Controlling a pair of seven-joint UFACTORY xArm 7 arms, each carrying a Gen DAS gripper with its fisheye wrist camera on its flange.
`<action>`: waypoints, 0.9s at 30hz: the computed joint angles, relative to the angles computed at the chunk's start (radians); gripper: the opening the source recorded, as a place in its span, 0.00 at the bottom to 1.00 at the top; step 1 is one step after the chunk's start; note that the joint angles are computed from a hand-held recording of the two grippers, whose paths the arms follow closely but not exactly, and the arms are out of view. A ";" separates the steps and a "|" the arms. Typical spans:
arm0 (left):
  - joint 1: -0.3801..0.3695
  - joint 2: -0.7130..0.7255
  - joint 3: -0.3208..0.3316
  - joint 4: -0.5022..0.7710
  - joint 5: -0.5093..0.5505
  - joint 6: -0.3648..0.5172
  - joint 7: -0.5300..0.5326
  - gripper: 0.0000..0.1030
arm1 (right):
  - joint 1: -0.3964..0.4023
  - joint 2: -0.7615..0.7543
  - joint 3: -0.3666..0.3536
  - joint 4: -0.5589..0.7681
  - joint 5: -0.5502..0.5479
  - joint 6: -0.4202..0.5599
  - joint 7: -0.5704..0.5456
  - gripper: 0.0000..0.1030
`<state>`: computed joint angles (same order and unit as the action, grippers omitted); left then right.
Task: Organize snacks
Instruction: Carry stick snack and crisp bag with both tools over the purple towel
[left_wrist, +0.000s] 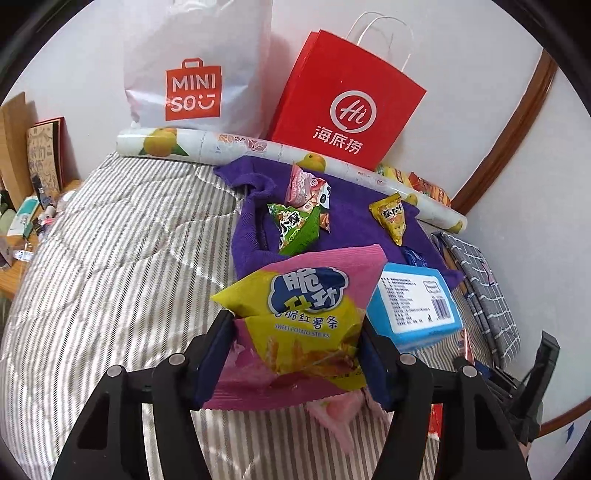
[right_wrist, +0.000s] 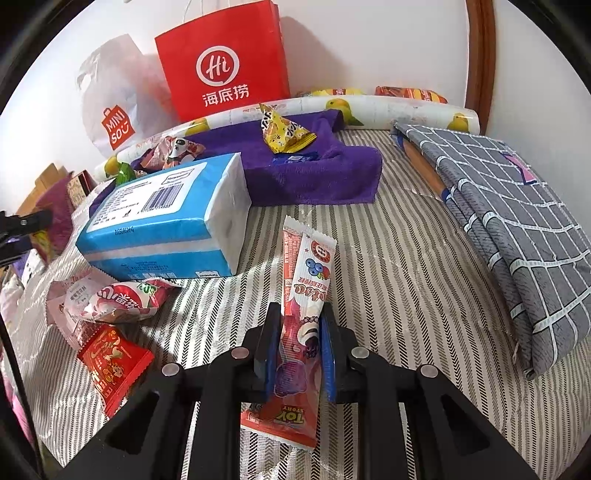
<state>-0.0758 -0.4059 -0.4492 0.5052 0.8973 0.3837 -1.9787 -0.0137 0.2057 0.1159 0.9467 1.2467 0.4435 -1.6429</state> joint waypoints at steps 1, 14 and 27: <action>-0.020 -0.016 0.006 -0.006 -0.024 0.015 0.017 0.60 | 0.000 -0.003 -0.001 -0.003 -0.003 -0.001 0.004 0.19; -0.093 -0.040 -0.054 0.085 -0.127 0.160 0.116 0.60 | 0.042 -0.227 -0.057 -0.121 -0.007 0.142 0.034 0.19; -0.116 0.066 0.005 0.215 -0.015 0.158 0.101 0.60 | 0.133 -0.317 -0.112 -0.058 0.024 0.211 0.081 0.19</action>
<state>-0.1921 -0.3400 -0.4441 0.7204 0.8819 0.5418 -1.8773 0.1191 -0.1111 0.0039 0.8884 1.2709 0.6549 -1.5617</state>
